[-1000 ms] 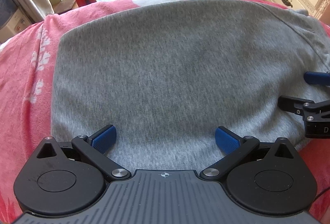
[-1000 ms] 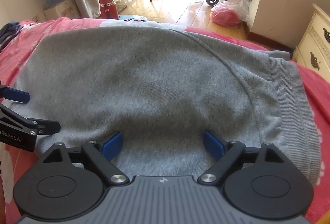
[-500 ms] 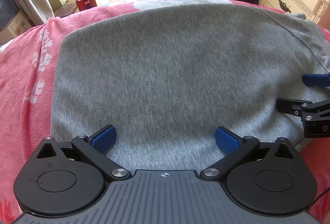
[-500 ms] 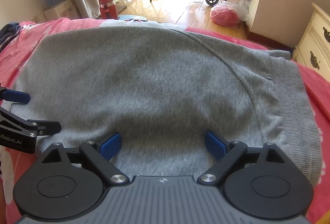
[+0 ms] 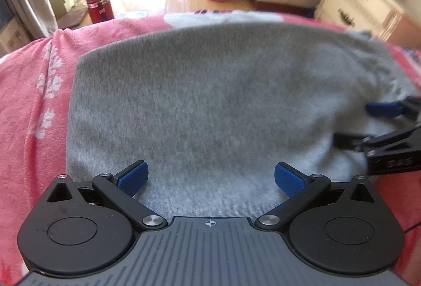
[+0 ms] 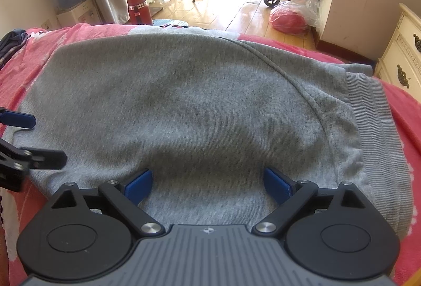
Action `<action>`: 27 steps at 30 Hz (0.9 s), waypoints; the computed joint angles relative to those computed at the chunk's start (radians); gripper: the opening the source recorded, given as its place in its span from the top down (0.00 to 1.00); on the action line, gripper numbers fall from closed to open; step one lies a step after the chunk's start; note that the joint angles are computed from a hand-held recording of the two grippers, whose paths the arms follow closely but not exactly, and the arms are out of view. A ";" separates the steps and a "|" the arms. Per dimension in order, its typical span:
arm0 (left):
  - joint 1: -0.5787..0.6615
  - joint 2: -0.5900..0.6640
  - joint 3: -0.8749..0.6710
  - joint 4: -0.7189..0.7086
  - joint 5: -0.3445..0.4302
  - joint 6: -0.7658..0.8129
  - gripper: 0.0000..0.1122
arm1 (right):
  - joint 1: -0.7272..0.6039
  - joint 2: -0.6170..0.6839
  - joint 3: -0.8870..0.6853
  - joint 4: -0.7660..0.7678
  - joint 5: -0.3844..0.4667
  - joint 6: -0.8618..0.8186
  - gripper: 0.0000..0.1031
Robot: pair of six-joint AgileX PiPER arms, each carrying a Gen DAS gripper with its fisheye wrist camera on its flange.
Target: Fold clothes
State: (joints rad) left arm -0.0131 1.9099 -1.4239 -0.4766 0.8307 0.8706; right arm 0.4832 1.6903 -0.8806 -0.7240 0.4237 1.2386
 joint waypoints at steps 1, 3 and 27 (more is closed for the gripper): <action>0.010 -0.001 -0.004 -0.028 0.011 0.023 0.08 | 0.001 0.000 0.000 -0.001 0.000 0.001 0.08; 0.029 -0.010 0.002 -0.079 0.012 0.077 0.08 | 0.002 0.002 -0.003 -0.003 0.003 0.002 0.07; 0.052 0.045 -0.152 0.121 -0.003 0.110 0.08 | 0.033 0.030 -0.018 -0.068 0.027 0.033 0.04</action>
